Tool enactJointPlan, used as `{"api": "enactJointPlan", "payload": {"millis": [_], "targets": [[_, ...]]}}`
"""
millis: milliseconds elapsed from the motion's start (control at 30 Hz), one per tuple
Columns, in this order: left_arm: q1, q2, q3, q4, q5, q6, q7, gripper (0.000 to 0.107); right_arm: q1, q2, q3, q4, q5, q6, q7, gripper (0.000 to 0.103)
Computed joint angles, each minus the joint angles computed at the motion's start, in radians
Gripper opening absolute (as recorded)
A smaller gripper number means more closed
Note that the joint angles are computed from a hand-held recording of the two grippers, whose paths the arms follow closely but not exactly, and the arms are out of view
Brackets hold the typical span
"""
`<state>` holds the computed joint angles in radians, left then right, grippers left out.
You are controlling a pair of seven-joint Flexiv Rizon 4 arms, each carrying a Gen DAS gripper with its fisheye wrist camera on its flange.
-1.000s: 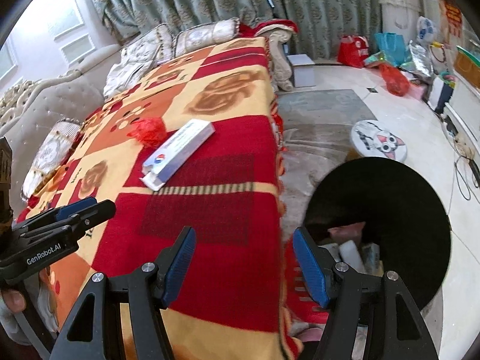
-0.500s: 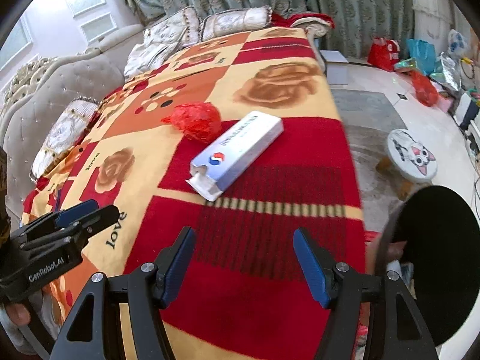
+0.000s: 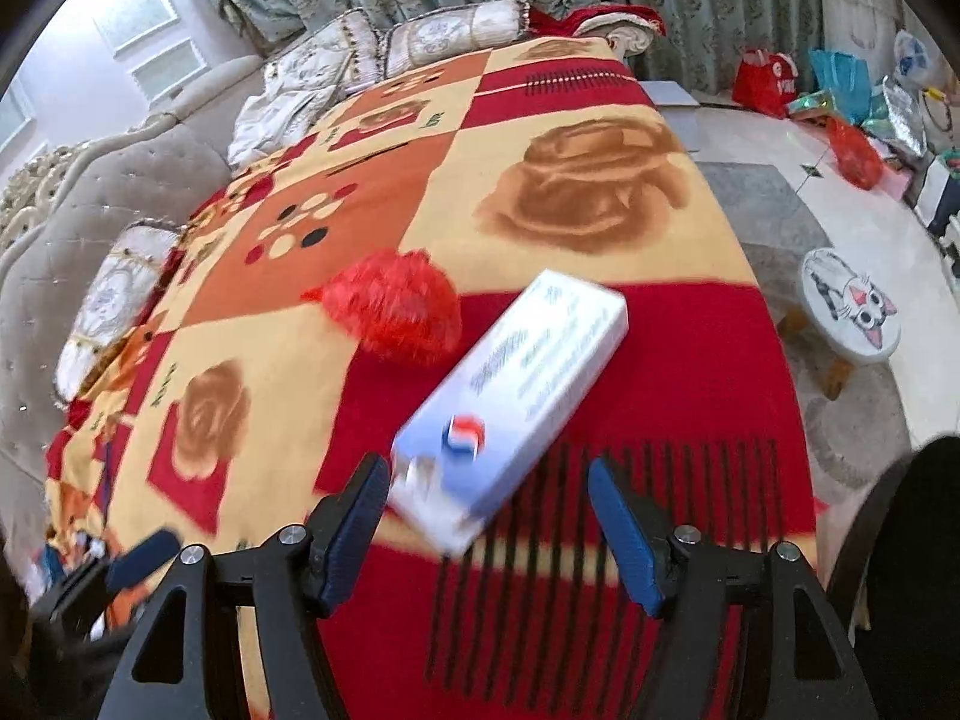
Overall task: Collect trash
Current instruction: 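Grasp the red plastic bag with the left gripper while the right grasps the white-blue medicine box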
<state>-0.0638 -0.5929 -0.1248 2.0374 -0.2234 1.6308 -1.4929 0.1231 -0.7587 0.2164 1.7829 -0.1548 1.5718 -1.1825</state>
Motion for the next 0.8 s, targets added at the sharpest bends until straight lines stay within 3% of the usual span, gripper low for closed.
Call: {"api": "enactJointPlan", "payload": {"millis": [267, 433, 500, 567, 800], "targets": [[0.045, 0.006, -0.041, 0.015, -0.006, 0.009, 0.005, 0.050, 0.039, -0.071, -0.043, -0.141, -0.013, -0.118, 0.020, 0.072], [0.056, -0.003, -0.054, 0.010, -0.015, -0.005, 0.003, 0.050, 0.062, -0.082, -0.078, -0.164, -0.027, -0.131, 0.010, 0.073], [0.060, -0.005, -0.059, 0.012, -0.017, -0.002, 0.003, 0.050, 0.051, -0.082, -0.071, -0.160, -0.033, -0.127, -0.016, 0.073], [0.067, -0.006, -0.066, 0.013, -0.017, 0.001, 0.005, 0.050, 0.021, -0.074, -0.043, -0.139, -0.029, -0.112, -0.055, 0.064], [0.072, -0.014, -0.071, 0.001, -0.026, -0.008, -0.001, 0.050, -0.053, -0.026, 0.012, -0.064, 0.002, -0.126, -0.163, 0.060]]}}
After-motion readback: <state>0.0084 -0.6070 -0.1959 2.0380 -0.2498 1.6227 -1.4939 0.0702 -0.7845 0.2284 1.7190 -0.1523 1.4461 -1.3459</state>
